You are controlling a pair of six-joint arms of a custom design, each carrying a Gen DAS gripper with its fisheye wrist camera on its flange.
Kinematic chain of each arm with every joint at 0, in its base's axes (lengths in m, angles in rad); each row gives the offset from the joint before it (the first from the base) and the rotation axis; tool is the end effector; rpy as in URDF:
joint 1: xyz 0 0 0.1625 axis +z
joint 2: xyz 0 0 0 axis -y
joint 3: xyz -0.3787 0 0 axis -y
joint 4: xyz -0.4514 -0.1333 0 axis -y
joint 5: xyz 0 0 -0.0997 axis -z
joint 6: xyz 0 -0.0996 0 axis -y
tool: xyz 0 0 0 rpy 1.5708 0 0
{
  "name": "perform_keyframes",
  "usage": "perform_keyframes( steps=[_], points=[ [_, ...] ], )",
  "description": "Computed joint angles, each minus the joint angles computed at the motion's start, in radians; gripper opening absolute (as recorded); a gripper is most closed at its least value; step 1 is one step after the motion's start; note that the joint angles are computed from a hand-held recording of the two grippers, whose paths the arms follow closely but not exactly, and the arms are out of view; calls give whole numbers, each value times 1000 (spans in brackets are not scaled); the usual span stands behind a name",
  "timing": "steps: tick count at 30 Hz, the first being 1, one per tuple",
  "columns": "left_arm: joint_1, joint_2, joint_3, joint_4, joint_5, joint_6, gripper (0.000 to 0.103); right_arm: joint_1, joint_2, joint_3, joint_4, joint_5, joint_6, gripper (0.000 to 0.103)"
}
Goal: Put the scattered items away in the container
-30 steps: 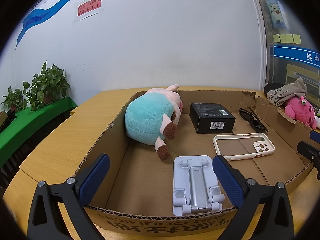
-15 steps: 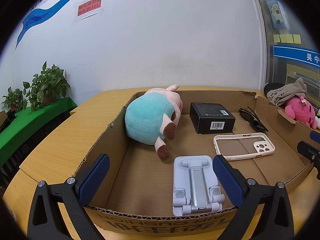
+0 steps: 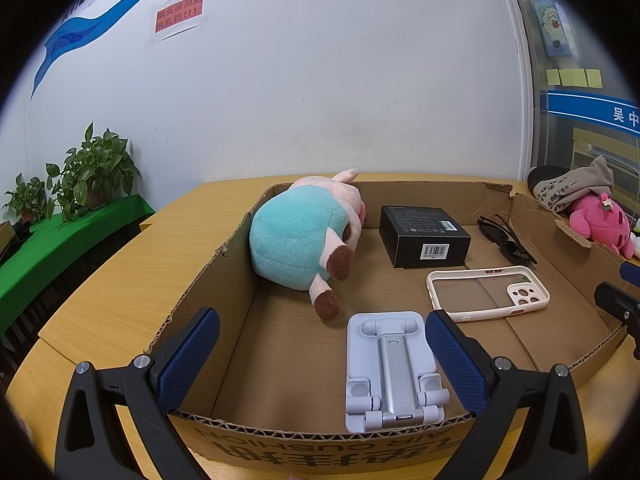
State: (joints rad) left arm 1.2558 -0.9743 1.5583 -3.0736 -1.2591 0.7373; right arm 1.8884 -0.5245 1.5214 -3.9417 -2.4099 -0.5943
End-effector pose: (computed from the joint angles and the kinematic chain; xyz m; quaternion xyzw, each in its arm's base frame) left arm -0.0689 -0.7403 0.2486 0.3852 0.8003 -0.3992 0.2278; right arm 0.2616 -0.6062 0.0578 0.0789 -0.7477 0.5303 0.3918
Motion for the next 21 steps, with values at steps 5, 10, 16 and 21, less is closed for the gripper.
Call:
perform_keyframes(
  steps=[5, 10, 16, 21],
  points=[
    [1, 3, -5, 4, -2, 0, 102, -4, 2, -3, -2, 3, -1, 103],
    [0, 4, -5, 2, -1, 0, 102, -3, 3, -5, -5, 2, -3, 103],
    [1, 8, -9, 6, -5, 1, 102, -6, 9, -13, -10, 4, -8, 103],
    [-1, 5, -1, -3, 1, -1, 102, -3, 11, -12, -13, 1, -9, 103]
  ],
)
